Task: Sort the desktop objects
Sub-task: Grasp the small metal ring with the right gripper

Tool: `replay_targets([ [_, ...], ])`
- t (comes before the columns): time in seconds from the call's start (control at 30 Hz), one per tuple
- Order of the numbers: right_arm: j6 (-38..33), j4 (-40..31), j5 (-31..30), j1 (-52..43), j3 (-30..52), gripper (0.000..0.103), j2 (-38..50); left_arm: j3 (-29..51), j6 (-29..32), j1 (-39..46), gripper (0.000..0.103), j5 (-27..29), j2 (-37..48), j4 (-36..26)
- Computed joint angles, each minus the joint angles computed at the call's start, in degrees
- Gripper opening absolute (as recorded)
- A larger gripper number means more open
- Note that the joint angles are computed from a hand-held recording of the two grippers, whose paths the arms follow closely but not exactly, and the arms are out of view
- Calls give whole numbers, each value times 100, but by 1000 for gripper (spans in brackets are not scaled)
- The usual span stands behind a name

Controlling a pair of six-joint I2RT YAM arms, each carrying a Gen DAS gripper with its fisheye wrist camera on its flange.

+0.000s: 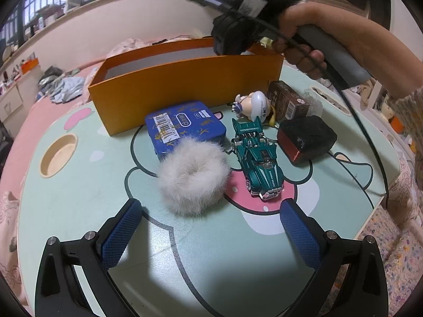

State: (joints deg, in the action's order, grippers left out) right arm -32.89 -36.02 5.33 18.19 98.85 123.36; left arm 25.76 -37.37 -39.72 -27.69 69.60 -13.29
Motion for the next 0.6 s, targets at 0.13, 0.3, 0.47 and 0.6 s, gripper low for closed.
replay_targets([
  [0.13, 134, -223, -554, -246, 84, 4, -68, 2, -6, -5, 103, -4, 6, 3],
  [0.3, 345, -426, -1677, -620, 212, 4, -160, 8, -18, -13, 103, -9, 18, 5],
  [0.47, 249, -1297, -3493, -1183, 352, 4, -538, 5, -16, -10, 103, -8, 19, 10],
  [0.6, -355, -2010, -4484, -1543, -58, 5, -1032, 3, -19, -14, 103, -10, 16, 9],
])
